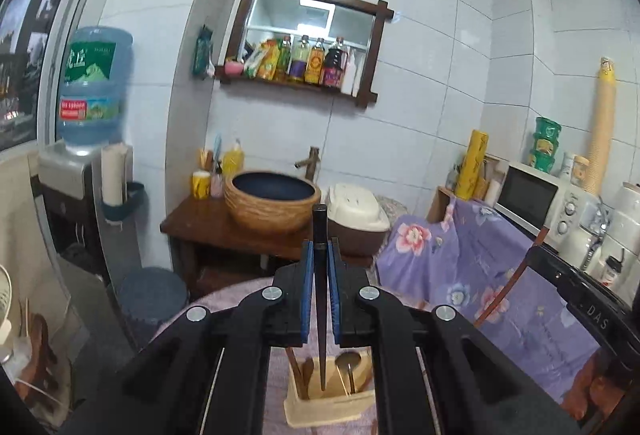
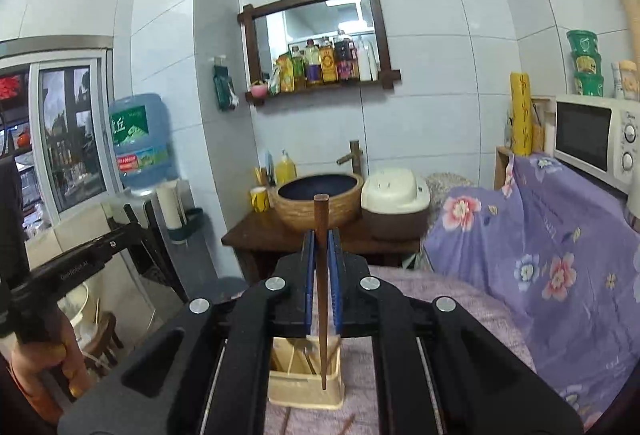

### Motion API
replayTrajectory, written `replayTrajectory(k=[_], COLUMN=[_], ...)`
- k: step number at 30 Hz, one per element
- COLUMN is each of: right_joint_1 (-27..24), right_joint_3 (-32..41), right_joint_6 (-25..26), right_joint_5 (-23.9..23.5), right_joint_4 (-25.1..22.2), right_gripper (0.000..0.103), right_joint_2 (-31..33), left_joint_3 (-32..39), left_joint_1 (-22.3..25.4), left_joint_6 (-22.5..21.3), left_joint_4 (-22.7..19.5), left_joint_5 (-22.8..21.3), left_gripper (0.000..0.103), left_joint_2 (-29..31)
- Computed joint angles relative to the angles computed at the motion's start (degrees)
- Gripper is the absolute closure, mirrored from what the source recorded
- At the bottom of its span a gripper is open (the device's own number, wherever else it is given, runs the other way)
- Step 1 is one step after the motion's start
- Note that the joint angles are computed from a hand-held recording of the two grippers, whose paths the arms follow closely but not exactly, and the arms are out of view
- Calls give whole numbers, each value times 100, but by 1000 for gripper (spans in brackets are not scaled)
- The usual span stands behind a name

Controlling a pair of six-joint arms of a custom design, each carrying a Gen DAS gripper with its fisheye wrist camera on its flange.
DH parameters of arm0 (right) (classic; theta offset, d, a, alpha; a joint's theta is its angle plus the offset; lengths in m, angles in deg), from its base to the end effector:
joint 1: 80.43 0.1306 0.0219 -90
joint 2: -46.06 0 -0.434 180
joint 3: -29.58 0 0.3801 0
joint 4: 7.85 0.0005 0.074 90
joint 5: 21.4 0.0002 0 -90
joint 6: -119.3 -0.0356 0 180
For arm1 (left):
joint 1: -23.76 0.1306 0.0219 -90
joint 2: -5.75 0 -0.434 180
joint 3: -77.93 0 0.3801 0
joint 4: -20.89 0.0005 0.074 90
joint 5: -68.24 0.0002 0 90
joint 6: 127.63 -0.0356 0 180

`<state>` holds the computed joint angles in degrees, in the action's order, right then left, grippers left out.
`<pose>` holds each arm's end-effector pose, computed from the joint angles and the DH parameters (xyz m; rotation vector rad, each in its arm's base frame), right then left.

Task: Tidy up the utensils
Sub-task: 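Lower both chopsticks into the holder and open both tools, then move both open tools to the last two brown chopsticks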

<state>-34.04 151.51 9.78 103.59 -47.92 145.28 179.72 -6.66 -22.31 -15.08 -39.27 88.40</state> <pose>0.3879 0.3769 0.6748 -0.0124 1.8243 0.2406 0.3749 -0.2083 0.6542 0.0334 1.8589 -0.2708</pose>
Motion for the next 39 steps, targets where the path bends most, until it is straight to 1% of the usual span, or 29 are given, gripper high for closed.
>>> replayTrajectory(k=[3,6,10,16,18,21,26,27,28,29,30,31,32,33,34,35,36,39], right_joint_1=[-82,-110,-165,-265,-261,-261,-258,-249,-232,-218,-195,-174,-130,-93,-46,-10,52,227], right_joint_3=[75,-206,-603,-904,-991,-1005,-1155,-1191,-1246,-1292,-1366,-1431,-1553,-1658,-1784,-1872,-1999,-2265], right_joint_6=[-51,-111,-285,-542,-477,-425,-378,-388,-401,-401,-398,-392,-380,-370,-364,-351,-309,-194], right_joint_5=[-63,-84,-244,-497,-390,-380,-407,-395,-373,-368,-358,-341,-298,-265,-215,-165,-57,239], right_joint_4=[119,310,401,463,592,642,897,930,970,999,1057,1105,1192,1263,1348,1402,1463,1415], right_gripper=[95,95,95,95,95,95,94,94,94,94,94,93,90,87,72,54,50,50], right_joint_2=[216,350,471,565,558,573,511,487,449,410,351,300,207,130,41,-24,-108,-270], left_joint_3=[-10,-284,-754,-1022,-1046,-1089,-1050,-1086,-1135,-1217,-1290,-1389,-1507,-1645,-1764,-1910,-2018,-2417], left_joint_1=[-21,11,73,174,211,227,276,277,272,260,230,204,170,132,101,70,51,7], left_joint_6=[55,203,412,595,642,614,555,551,548,525,503,478,449,399,366,333,324,410], left_joint_4=[70,148,242,169,128,204,142,160,201,254,312,384,467,536,579,602,608,626], left_joint_5=[-17,91,306,505,601,524,740,747,736,720,678,619,541,445,367,301,255,68], left_gripper=[95,95,95,95,95,95,94,91,83,76,64,56,55,54,51,48,43,38], left_joint_2=[207,328,415,582,626,618,584,537,483,382,314,215,103,-29,-135,-261,-341,-588])
